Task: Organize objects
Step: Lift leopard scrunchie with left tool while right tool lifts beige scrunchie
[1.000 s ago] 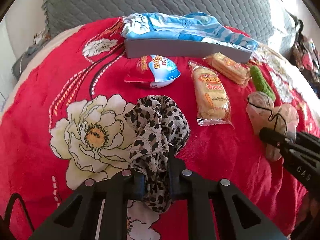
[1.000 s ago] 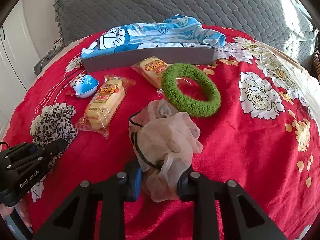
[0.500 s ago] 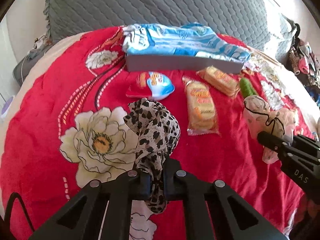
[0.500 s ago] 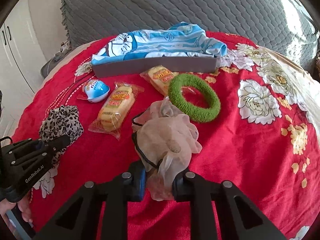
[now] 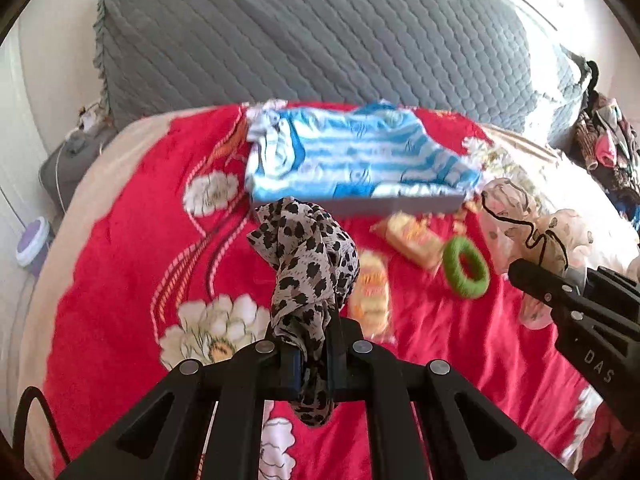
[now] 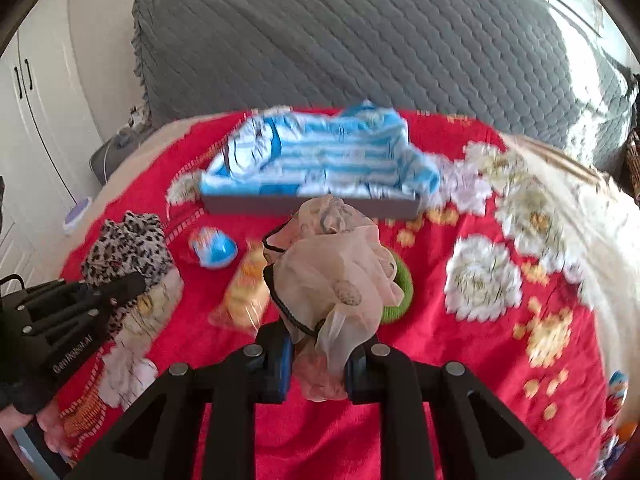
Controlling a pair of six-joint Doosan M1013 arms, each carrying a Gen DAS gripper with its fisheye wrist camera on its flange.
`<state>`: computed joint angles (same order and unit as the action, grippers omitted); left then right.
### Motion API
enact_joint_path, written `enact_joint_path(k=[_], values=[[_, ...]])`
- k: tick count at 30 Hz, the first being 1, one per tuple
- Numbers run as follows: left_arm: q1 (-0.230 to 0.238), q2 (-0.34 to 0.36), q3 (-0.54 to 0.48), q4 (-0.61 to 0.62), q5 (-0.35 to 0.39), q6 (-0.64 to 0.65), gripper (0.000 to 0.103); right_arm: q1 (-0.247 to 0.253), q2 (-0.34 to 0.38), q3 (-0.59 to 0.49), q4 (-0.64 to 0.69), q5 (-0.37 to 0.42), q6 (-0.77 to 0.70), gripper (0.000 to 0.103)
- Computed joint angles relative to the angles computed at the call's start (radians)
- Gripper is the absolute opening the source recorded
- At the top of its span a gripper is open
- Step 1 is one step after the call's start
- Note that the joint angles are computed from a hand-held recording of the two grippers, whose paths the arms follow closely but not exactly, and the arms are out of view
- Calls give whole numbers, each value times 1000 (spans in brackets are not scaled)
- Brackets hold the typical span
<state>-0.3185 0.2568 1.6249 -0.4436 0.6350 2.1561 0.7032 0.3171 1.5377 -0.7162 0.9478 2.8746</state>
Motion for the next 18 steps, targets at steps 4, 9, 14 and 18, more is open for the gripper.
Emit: enact_joint_path(k=[4,9,14,18], values=[[-9,-10,-30,26,-9,-22,8,-8,-3,-30,-8,9,-5,19],[-13,-7,-84,56,12,-61,8,-24,-2,-69,-6,25,-31,19],[-26,0,-130,95,13,-64,8,-38,5,-125,-16,53,-80,19],[-35,17,-174,101,31,-43,8,-53,15,-168,2,65,-129,19]])
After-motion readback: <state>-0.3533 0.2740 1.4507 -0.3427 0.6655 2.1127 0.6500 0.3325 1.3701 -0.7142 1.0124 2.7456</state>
